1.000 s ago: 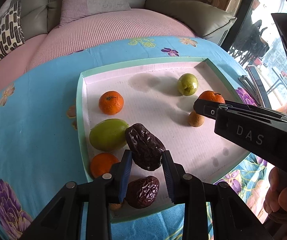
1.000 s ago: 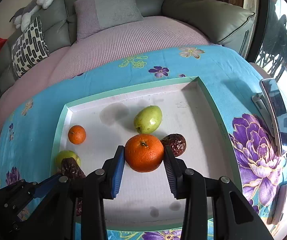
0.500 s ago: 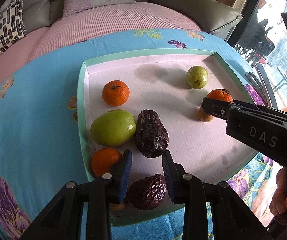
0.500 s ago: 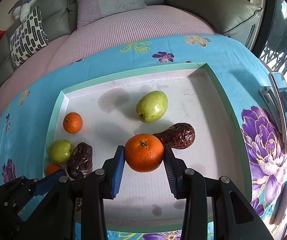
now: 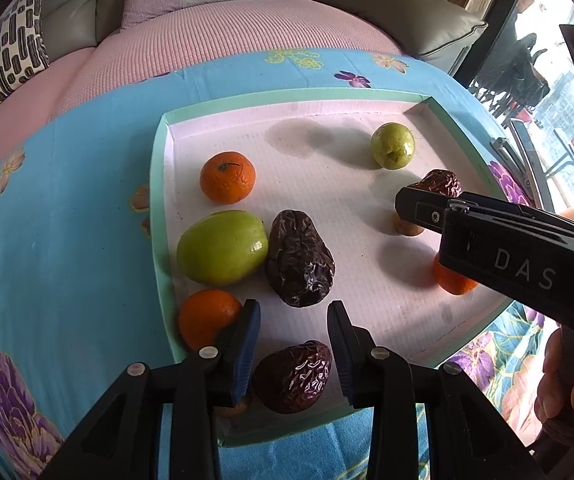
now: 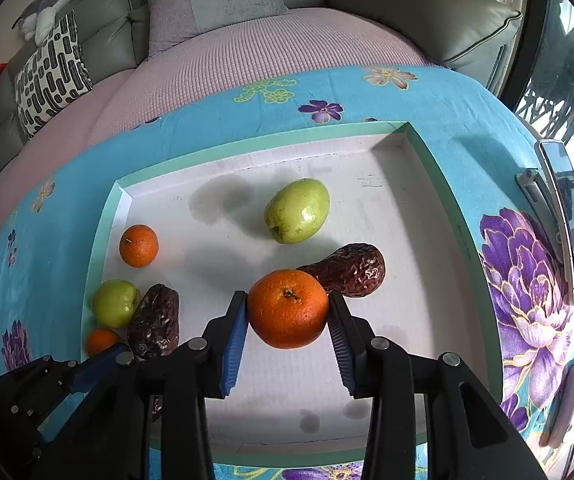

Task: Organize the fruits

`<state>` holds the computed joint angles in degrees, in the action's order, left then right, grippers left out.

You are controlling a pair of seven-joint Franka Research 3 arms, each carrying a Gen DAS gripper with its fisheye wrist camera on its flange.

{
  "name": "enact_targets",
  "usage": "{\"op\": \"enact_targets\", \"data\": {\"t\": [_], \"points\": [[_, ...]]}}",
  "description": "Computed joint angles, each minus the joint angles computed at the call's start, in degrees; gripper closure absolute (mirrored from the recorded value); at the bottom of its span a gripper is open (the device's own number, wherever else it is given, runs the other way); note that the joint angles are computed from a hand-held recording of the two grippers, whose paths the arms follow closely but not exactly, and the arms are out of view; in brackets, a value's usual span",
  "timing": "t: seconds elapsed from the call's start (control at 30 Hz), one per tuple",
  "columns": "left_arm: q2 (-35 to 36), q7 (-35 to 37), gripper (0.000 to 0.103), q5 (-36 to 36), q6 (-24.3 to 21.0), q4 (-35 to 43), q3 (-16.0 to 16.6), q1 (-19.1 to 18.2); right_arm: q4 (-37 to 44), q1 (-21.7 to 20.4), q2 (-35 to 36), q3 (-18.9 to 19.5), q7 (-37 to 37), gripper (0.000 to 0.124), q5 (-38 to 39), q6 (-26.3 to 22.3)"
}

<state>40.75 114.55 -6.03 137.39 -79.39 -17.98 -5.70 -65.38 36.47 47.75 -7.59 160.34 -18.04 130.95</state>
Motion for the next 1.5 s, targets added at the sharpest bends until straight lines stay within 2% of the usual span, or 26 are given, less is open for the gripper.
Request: {"op": "enact_targets", "data": {"t": [0.1, 0.23, 0.33, 0.47, 0.6, 0.73, 0.8, 0.83, 1.13, 1.23, 1.4, 1.5], "points": [[-0.73, 1.41, 0.051, -1.19, 0.17, -0.72, -1.02, 0.82, -0.1, 0.1, -0.03, -0.17, 0.18, 0.063, -0.16, 0.12], [-2.12, 1.93, 0.042, -1.73, 2.04, -2.09, -0.93, 1.0, 0.01, 0.12, -0.04, -0.18, 0.17, 0.06, -0.25, 0.01], [-2.34, 0.92, 0.035, -1.71, 3.32, -1.96, -0.3, 1.03, 0.09, 0.09, -0.02, -0.18, 0.4, 0.05, -0.14, -0.64], [-1.06, -4.27, 0.021, 0.26, 4.62, 0.16, 2.25, 0.02, -0.06, 0.14, -0.16, -0.28, 1.0, 0.043, -0.24, -1.58], [1.08, -11.33, 0.01, 2.86, 4.76, 3.21, 4.68, -0.38, -0.35, -0.02, -0.29, -0.13, 1.27, 0.043, -0.3, -1.83], [2.09, -16.72, 0.0, 5.35, 6.91, 4.14, 6.06, -0.05, 0.97, -0.13, 0.47, 0.09, 0.56, 0.042, -0.28, -3.11], [2.39, -18.85, 0.0, 6.98, 8.06, 4.21, 6.72, -0.06, 1.89, -0.08, 1.04, 0.05, 0.33, 0.029, -0.35, -3.46], [2.54, -19.64, 0.0, 7.74, 8.44, 4.27, 6.91, -0.02, 1.95, 0.06, 1.1, -0.09, 0.36, 0.027, -0.58, -3.31], [3.54, -23.66, 0.0, 11.75, 8.72, 5.47, 7.34, 0.56, 4.94, 0.35, 3.01, -0.1, -1.36, 0.027, -0.76, -2.92], [2.31, -24.49, 0.0, 12.47, 10.24, 3.66, 7.5, 0.86, 6.21, 0.66, 3.73, -0.3, -1.89, 0.027, -0.9, -2.86], [-1.46, -33.09, 0.0, 20.27, 14.79, -2.24, 13.55, -2.66, 7.97, 0.84, 4.74, -0.16, -3.32, 0.027, -0.66, -2.57], [-3.15, -37.08, 0.0, 23.84, 16.99, -4.7, 14.84, -2.96, 9.74, 1.08, 5.62, -0.2, -4.57, 0.027, -0.54, -2.95]]}}
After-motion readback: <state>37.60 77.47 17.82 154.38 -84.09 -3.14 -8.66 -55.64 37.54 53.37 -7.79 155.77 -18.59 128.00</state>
